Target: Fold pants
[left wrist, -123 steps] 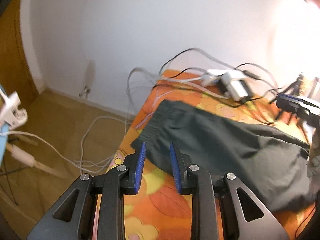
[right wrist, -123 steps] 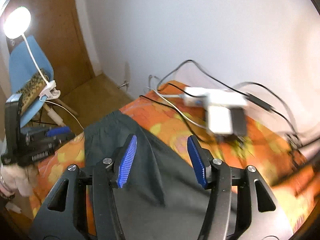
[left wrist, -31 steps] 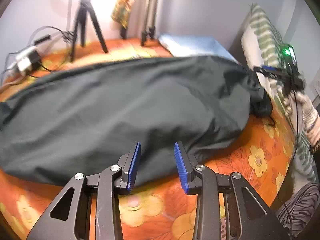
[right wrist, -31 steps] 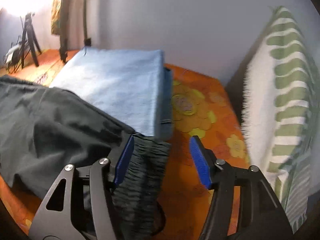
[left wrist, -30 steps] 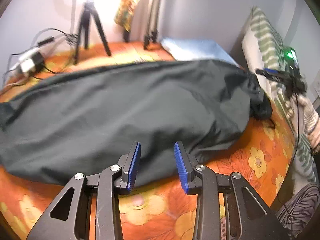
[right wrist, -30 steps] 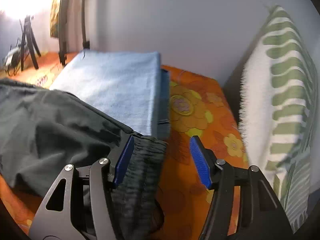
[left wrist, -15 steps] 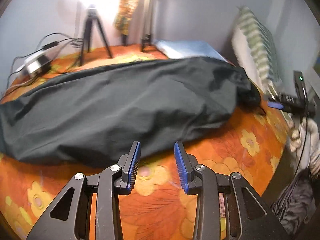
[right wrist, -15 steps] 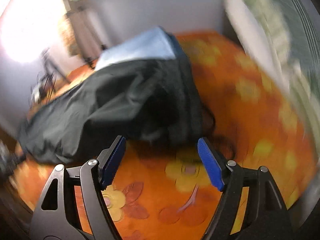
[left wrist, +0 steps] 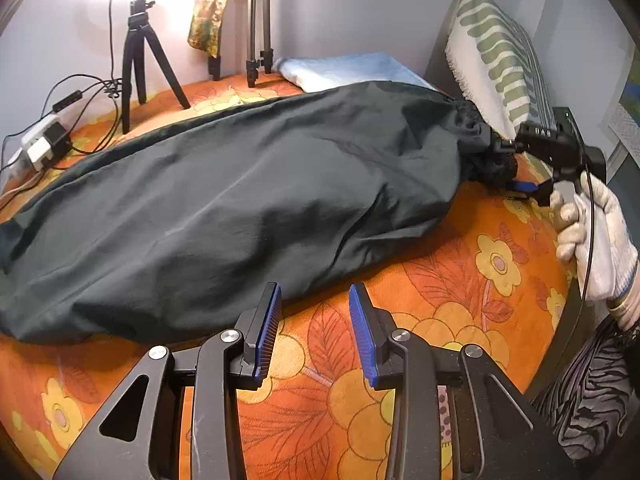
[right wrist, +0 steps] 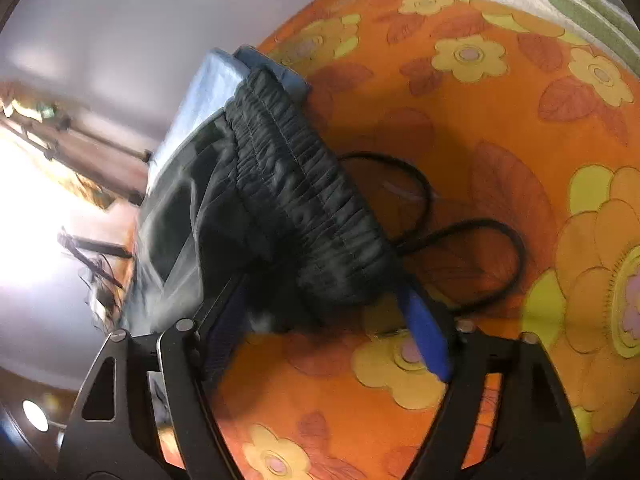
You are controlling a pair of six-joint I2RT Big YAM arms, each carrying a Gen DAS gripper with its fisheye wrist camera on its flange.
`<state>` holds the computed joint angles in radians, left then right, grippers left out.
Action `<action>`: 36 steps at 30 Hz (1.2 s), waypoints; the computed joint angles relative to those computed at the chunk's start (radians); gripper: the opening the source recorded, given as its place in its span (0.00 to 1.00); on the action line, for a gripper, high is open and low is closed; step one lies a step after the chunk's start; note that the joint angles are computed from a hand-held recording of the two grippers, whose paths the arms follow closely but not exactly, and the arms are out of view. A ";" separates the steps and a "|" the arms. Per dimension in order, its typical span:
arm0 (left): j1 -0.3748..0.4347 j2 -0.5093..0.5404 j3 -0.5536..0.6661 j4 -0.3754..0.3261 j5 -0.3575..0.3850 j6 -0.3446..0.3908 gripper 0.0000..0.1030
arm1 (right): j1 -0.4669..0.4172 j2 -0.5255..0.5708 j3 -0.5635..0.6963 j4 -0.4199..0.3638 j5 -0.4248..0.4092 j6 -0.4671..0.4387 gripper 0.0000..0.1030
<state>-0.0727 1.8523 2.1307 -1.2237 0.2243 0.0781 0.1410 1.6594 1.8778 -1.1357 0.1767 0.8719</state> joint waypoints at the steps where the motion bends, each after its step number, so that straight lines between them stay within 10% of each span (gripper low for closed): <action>1: -0.001 0.006 0.008 -0.004 0.002 -0.001 0.33 | -0.003 0.005 0.004 0.006 -0.005 0.004 0.80; 4: -0.005 0.016 0.022 -0.009 -0.001 0.006 0.33 | -0.013 0.021 0.011 0.035 -0.003 -0.002 0.76; 6: -0.003 0.019 0.025 -0.009 -0.010 0.009 0.33 | -0.018 0.024 0.013 0.049 -0.001 -0.007 0.46; 9: 0.007 0.022 0.029 -0.010 -0.015 0.002 0.33 | -0.023 0.012 0.014 0.089 -0.015 -0.044 0.32; 13: 0.022 0.025 0.037 -0.011 -0.023 -0.012 0.33 | 0.005 0.000 0.075 0.108 0.019 -0.179 0.23; 17: 0.045 0.012 0.019 0.006 -0.034 -0.023 0.33 | 0.046 0.017 0.176 0.088 0.146 -0.329 0.23; 23: 0.089 -0.022 -0.013 0.009 -0.052 -0.040 0.33 | 0.024 0.190 0.381 -0.195 0.317 -0.350 0.38; 28: 0.126 -0.068 -0.064 0.025 -0.072 -0.042 0.33 | 0.068 0.166 0.368 -0.158 0.408 -0.456 0.47; 36: 0.169 -0.110 -0.158 0.000 -0.035 -0.052 0.33 | 0.170 0.160 0.348 -0.078 0.189 -0.674 0.50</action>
